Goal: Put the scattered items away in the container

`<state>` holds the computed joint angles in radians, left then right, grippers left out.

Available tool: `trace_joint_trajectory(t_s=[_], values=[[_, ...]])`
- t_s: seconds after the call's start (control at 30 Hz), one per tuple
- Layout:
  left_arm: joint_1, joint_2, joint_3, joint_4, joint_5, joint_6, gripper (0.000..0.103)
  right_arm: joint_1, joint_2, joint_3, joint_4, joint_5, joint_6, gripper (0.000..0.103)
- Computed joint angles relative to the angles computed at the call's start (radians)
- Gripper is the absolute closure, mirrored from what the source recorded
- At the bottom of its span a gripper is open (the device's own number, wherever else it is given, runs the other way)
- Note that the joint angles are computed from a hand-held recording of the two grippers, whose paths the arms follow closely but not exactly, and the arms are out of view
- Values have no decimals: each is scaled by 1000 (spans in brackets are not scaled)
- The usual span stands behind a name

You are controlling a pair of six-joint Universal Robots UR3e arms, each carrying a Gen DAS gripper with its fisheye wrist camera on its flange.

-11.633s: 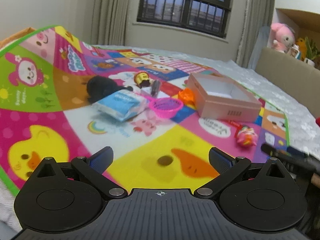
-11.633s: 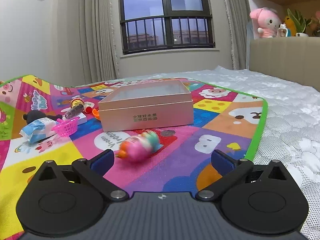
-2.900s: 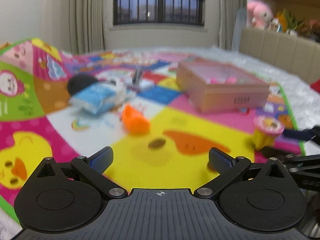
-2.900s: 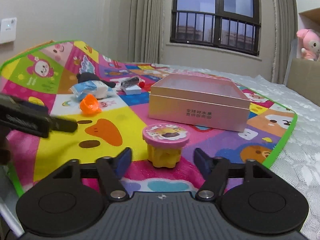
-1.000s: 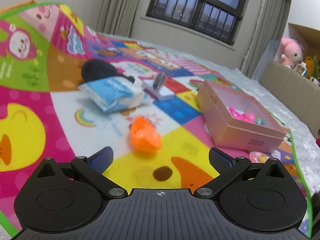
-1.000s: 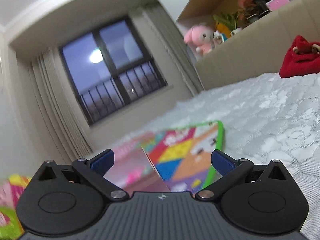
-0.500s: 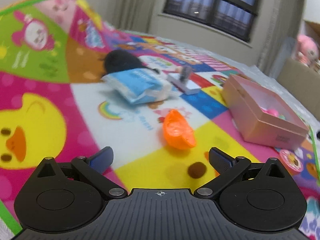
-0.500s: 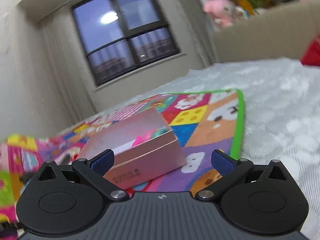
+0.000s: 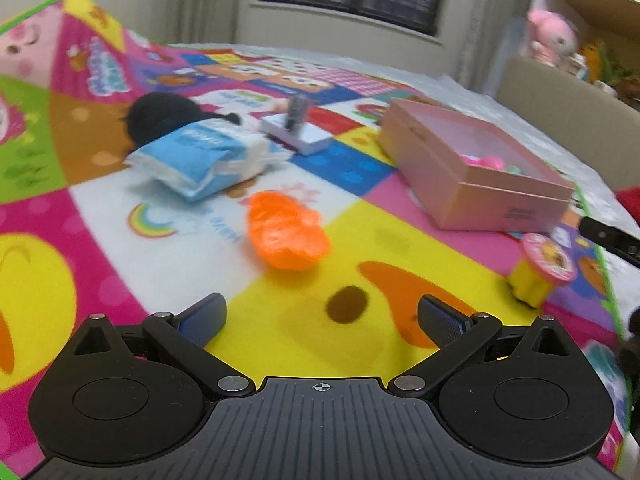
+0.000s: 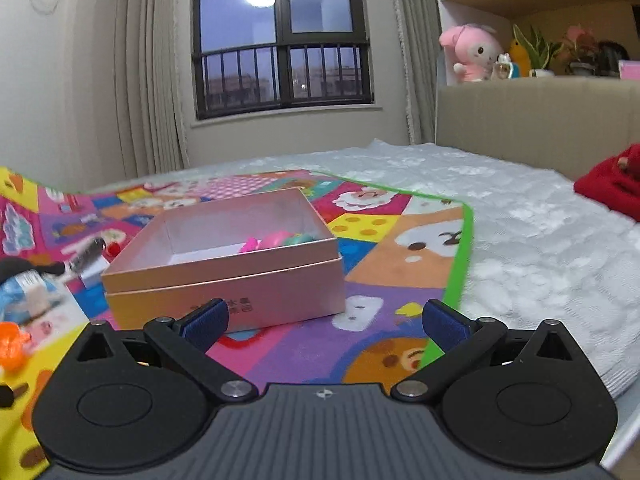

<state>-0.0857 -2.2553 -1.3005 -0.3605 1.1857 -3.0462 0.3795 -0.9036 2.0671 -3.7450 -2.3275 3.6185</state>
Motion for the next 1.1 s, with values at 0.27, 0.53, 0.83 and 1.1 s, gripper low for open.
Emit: trace_joint_trajectory(t_s=[0.27,0.53,0.83,1.1], values=[[49,58,99,-220,-128,76,0,90,-54,-53,93,41,-300,0],[-59,-163,265,-88,63,70,0,45,6,-136,150,265,-239,0],[-47,-271,364,-20,195,68,0,-5,134,-338,223,537,-219,0],[-37,-297,419,-81,173,66,0,20,141,-390,353,499,-152,0]])
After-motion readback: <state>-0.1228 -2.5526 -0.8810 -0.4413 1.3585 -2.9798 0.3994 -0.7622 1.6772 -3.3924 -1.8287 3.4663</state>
